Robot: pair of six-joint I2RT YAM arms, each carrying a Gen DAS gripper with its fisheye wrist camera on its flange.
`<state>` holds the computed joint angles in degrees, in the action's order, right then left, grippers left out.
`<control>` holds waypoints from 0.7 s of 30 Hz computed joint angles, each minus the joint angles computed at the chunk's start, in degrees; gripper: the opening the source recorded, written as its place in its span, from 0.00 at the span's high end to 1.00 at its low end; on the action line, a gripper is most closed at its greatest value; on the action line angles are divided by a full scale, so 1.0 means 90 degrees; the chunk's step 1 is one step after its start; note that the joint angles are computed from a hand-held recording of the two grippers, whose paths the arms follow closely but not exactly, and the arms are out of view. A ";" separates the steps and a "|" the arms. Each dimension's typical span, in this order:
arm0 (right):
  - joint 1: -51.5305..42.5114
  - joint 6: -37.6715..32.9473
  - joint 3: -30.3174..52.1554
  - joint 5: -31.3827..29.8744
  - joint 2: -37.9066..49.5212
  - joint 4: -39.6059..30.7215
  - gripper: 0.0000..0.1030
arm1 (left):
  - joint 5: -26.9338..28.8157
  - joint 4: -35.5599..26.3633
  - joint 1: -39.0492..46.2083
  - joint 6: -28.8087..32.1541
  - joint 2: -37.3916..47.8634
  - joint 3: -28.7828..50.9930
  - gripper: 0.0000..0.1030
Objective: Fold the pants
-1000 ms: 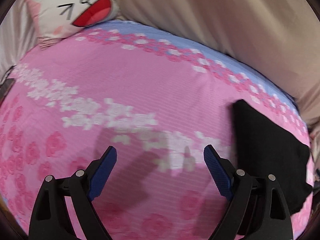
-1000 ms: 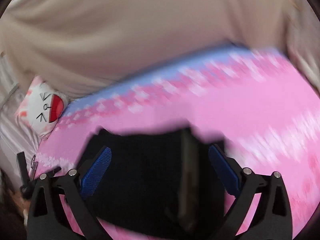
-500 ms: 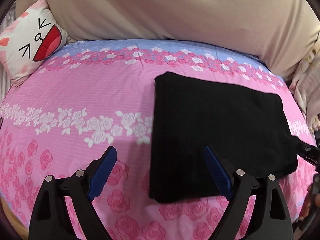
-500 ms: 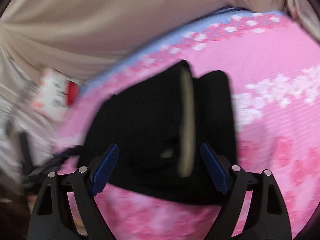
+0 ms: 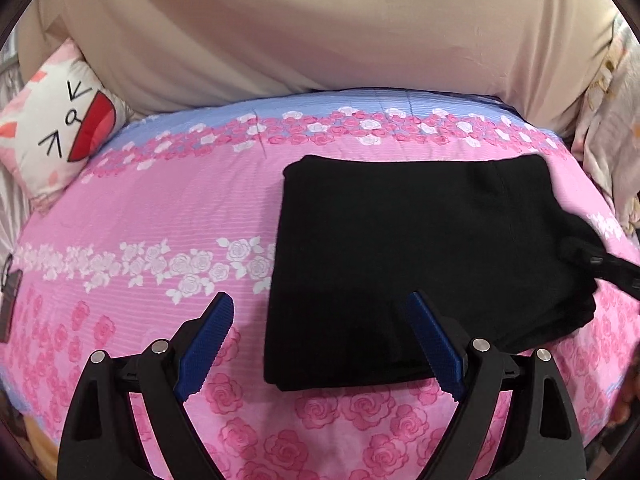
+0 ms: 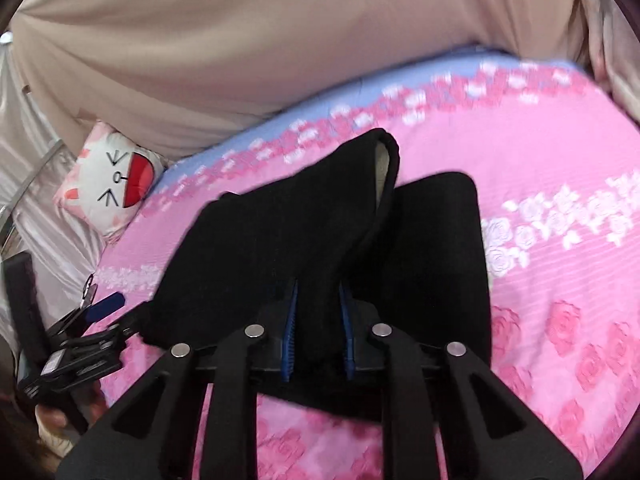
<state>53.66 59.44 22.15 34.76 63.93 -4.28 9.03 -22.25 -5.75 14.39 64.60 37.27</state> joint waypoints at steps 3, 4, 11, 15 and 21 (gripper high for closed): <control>0.0160 0.0594 -0.0052 0.0214 0.0380 -0.0450 0.84 | -0.0293 0.0276 -0.0124 -0.0001 -0.0022 -0.0177 0.16; -0.0235 0.0477 -0.0275 -0.0248 0.0739 0.0005 0.82 | -0.0477 0.0412 -0.0265 -0.0006 0.0097 -0.0230 0.16; 0.0783 0.1369 0.0267 0.1429 -0.0846 -0.2262 0.75 | -0.1128 0.0761 -0.0798 0.0092 0.0325 -0.0485 0.16; -0.0208 -0.0877 0.0896 0.0379 0.0222 -0.0818 0.76 | -0.1167 0.0852 -0.0916 -0.0130 0.0756 -0.0393 0.16; -0.2879 -0.2156 0.0919 -0.1783 0.2010 0.0746 0.84 | -0.1242 0.1048 -0.0929 0.0198 0.0534 -0.0566 0.15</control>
<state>27.74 40.04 30.41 18.71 82.02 2.44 -2.15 -12.81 -14.12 16.17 69.40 32.18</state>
